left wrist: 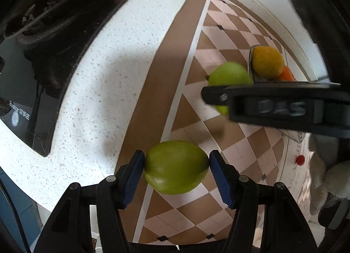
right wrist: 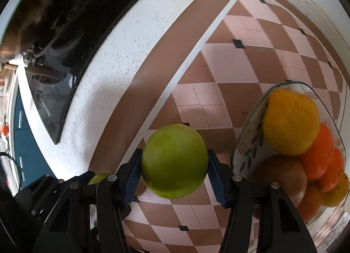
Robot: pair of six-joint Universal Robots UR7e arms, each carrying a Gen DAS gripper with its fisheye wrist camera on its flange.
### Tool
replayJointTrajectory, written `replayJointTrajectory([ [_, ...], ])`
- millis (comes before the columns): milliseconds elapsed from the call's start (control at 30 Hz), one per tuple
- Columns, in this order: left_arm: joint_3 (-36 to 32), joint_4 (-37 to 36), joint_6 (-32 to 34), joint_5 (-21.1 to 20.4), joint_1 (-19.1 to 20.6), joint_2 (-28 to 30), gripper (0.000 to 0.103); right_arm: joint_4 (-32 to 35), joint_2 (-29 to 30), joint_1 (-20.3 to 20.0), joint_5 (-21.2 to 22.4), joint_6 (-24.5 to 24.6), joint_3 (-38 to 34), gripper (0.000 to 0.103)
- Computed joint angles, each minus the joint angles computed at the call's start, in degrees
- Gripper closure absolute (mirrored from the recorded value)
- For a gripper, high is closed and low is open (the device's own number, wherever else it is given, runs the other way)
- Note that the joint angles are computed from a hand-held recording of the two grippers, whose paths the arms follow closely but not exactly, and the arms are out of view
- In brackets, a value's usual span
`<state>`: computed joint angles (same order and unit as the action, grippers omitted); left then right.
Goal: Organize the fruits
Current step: 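Carry both green apples onto the plate and open both grippers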
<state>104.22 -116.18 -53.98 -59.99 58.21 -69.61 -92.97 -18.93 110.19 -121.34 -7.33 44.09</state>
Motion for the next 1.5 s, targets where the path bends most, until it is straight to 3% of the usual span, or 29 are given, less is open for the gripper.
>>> replayJointTrajectory([
  [333,-2.09,4.1,2.47,-2.27,-0.2,1.4,0.043,-9.21,-12.19,-0.97,7.31,2.01,11.29,0.044],
  [600,-4.84,10.24,2.68,-3.48,-0.83,3.25,0.043,-16.06,-19.19,-2.28,10.17,6.52,22.26,0.044],
  [900,-7.26,14.07,2.79,-9.72,1.02,5.48,0.042,-18.84,-24.22,-4.82,14.97,9.33,28.61,0.044],
  [1167,-7.72,16.27,1.22,-4.64,-2.38,7.82,0.043,-23.24,-28.41,-6.02,16.19,9.5,32.38,0.044],
  [1500,-12.64,9.44,3.31,-5.15,-6.85,12.11,0.043,-27.44,-35.5,-10.11,13.93,12.1,37.14,0.044],
])
